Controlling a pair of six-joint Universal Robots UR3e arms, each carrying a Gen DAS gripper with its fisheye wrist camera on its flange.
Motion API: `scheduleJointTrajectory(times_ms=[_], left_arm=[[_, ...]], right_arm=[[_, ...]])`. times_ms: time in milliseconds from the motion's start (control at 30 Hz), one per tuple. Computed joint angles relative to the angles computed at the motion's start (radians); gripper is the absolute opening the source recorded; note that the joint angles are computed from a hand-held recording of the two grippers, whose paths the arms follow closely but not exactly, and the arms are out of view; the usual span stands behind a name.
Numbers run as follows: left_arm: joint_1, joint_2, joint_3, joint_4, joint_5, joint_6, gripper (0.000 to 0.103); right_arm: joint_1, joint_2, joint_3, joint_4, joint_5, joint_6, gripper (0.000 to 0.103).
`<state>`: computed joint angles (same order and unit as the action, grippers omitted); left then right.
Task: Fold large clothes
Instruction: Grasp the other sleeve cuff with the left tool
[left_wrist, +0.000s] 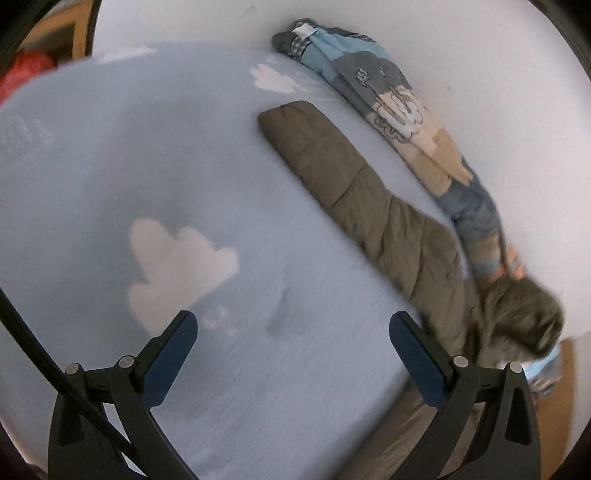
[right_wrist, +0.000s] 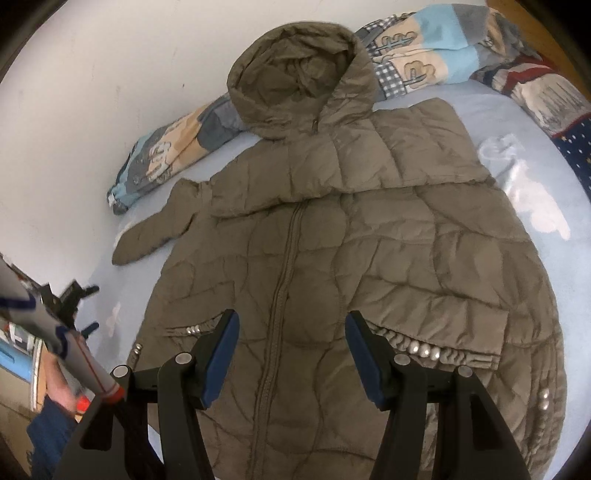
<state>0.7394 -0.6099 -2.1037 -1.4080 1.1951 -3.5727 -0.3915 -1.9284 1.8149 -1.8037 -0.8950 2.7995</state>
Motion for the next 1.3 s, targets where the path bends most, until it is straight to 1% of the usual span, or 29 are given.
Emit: scheduleJointTrajectory(times_ms=[33,67,133,167,267,400,500,567,600,700,733,767,833,900,1033,1167,1267,1300], left_arm=[[0.022,-0.014,-0.006,0.014,-0.029,0.016,0.103],[0.002,-0.043,-0.016,0.066,-0.013,-0.003,0.103],[-0.01,-0.112,-0.032,0.167,0.0,-0.009,0.103],[-0.005,-0.138,-0.037,0.192,-0.007,-0.007,0.103],[0.079,-0.172,-0.08,0.259,-0.096,0.015,0.103],[0.163,-0.231,-0.133,0.39,-0.148,0.002,0.103],[0.246,-0.292,-0.173,0.49,-0.244,-0.02,0.103],[0.263,-0.373,-0.188,0.6,-0.285,-0.05,0.101],[0.257,-0.423,-0.194,0.676,-0.282,-0.071,0.099],[0.229,-0.556,-0.19,0.821,-0.248,-0.133,0.095],[0.223,-0.603,-0.194,0.877,-0.25,-0.161,0.089],[0.226,-0.64,-0.202,0.927,-0.264,-0.183,0.086],[0.241,-0.707,-0.221,1.032,-0.297,-0.206,0.084],[0.242,-0.752,-0.224,1.108,-0.303,-0.218,0.084],[0.234,-0.812,-0.211,1.192,-0.3,-0.228,0.084],[0.228,-0.878,-0.177,1.246,-0.301,-0.224,0.084],[0.208,-0.915,-0.156,1.28,-0.276,-0.217,0.083],[0.188,-0.932,-0.137,1.285,-0.249,-0.206,0.072]], right_arm=[[0.022,0.018,0.003,-0.034,-0.022,0.016,0.064],[0.039,0.035,0.006,-0.063,-0.041,0.032,0.064],[0.054,0.062,0.005,-0.081,-0.055,0.042,0.064],[0.056,0.07,0.008,-0.088,-0.058,0.047,0.064],[0.053,0.096,0.008,-0.099,-0.064,0.05,0.064],[0.043,0.114,0.004,-0.101,-0.066,0.046,0.064],[0.038,0.126,-0.002,-0.096,-0.067,0.039,0.064],[0.037,0.135,-0.003,-0.096,-0.075,0.035,0.064],[0.038,0.139,-0.004,-0.096,-0.078,0.032,0.064],[0.051,0.156,-0.004,-0.109,-0.096,0.034,0.064],[0.055,0.162,-0.003,-0.115,-0.102,0.034,0.064],[0.06,0.168,-0.004,-0.12,-0.11,0.034,0.064],[0.07,0.184,-0.006,-0.138,-0.126,0.042,0.064],[0.081,0.199,-0.007,-0.155,-0.137,0.052,0.064],[0.092,0.212,-0.004,-0.18,-0.149,0.06,0.064],[0.092,0.215,0.002,-0.201,-0.151,0.062,0.064],[0.09,0.214,0.009,-0.204,-0.149,0.06,0.064],[0.092,0.212,0.012,-0.207,-0.153,0.06,0.064]])
